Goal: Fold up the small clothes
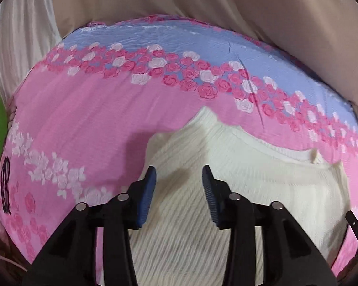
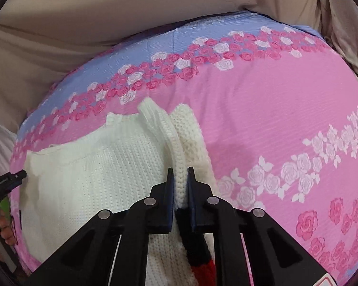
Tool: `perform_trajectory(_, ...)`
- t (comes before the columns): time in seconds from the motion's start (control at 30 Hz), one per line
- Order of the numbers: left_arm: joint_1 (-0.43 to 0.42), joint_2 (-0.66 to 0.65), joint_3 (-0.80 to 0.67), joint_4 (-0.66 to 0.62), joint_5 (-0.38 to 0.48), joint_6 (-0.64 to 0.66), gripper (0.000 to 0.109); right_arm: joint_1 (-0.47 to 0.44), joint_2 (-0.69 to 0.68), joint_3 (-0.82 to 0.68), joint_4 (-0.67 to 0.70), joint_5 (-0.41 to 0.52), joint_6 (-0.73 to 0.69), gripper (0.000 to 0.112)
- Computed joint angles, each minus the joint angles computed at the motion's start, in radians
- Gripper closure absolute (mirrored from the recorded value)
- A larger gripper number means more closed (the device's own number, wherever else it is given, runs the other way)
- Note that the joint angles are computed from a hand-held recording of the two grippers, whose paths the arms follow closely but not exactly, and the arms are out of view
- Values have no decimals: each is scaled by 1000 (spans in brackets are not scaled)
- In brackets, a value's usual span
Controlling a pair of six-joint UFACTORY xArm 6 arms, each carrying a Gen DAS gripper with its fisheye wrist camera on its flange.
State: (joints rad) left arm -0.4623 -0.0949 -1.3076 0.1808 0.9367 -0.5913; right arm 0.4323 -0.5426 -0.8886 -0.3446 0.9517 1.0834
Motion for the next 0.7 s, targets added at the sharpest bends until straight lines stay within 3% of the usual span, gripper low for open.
perform_trajectory(0.03, -5, -60, 59, 13, -13, -15, 49, 25, -23, 0, -30, 42, 17, 94)
perform_trajectory(0.1, -23, -176, 170, 53, -11, -61, 41, 88, -99, 30, -61, 117, 52, 70)
perform_trajectory(0.23, -54, -370, 366, 27, 54, -128, 33, 191, -223, 117, 10, 221, 84, 67)
perform_trajectory(0.3, -58, -446, 452, 9, 71, -205, 28, 242, -256, 147, 18, 252, 129, 60)
perform_trajectory(0.4, -47, -494, 527, -46, 89, -270, 27, 267, -275, 207, 58, 212, 172, 56)
perform_trajectory(0.6, -1, -478, 559, -178, -17, -279, 27, 234, -257, 238, 85, 86, 206, 54)
perform_trajectory(0.63, -1, -464, 549, -175, -22, -273, 35, 221, -253, 239, 88, 63, 210, 54)
perform_trajectory(0.67, -2, -449, 532, -168, -8, -266, 56, 210, -249, 239, 93, 47, 210, 68)
perform_trajectory(0.7, 5, -440, 517, -186, 3, -232, 71, 198, -246, 238, 97, 31, 208, 99)
